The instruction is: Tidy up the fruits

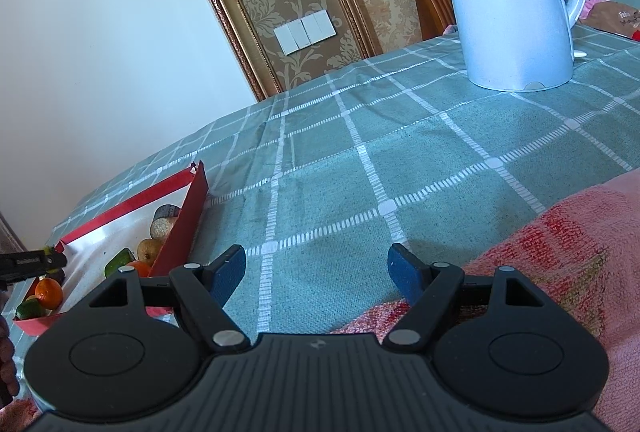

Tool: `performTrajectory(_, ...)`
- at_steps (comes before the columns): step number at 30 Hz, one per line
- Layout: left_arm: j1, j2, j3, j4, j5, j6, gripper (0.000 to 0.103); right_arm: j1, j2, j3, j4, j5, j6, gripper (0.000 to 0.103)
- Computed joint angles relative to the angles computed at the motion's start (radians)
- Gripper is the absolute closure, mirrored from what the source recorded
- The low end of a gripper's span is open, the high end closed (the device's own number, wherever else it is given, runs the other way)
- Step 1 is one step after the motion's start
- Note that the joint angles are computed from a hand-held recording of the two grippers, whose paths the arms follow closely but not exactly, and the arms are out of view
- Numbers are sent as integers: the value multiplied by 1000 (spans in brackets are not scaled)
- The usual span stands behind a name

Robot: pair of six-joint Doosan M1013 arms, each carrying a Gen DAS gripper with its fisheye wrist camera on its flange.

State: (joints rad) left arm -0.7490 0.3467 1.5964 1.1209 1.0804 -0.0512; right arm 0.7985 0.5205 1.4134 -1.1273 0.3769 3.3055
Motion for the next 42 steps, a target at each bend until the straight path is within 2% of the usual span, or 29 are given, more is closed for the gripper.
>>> performTrajectory(12,14,-4,26,38,-3,-47,70,0,1,-2,4,5,-5,24)
performTrajectory(13,15,-4,27,38,-3,-48,65,1,2,-3,6,8,-8,24)
performTrajectory(14,16,-4,28,39,-2,-52,56,0,2,-3,8,8,-10,24)
performTrajectory(16,18,-8,38,49,-27,-59,47,0,2,-3,10,8,-14,24)
performTrajectory(18,16,-3,33,49,-22,-41,42,0,2,-4,14,10,-20,24)
performTrajectory(22,11,-7,33,44,-32,-34,26,2,3,-7,18,23,-28,24)
performTrajectory(24,4,-13,36,49,-20,-50,13,4,5,-10,19,33,-33,23)
performTrajectory(25,-3,-17,39,59,-8,-63,2,6,6,-13,21,42,-41,23)
performTrajectory(26,-11,-23,46,76,4,-80,0,9,8,-19,25,58,-54,23)
performTrajectory(31,-44,-63,72,100,21,-116,0,36,25,-51,5,122,-97,20)
performTrajectory(34,-74,-77,86,132,65,-120,0,67,46,-91,1,186,-158,14)
performTrajectory(37,-102,-95,113,184,90,-153,0,113,74,-131,-96,264,-174,8)
performTrajectory(39,-119,-104,124,203,109,-165,0,141,93,-155,-165,308,-196,0)
performTrajectory(42,-147,-102,129,233,184,-176,0,179,119,-190,-233,362,-217,0)
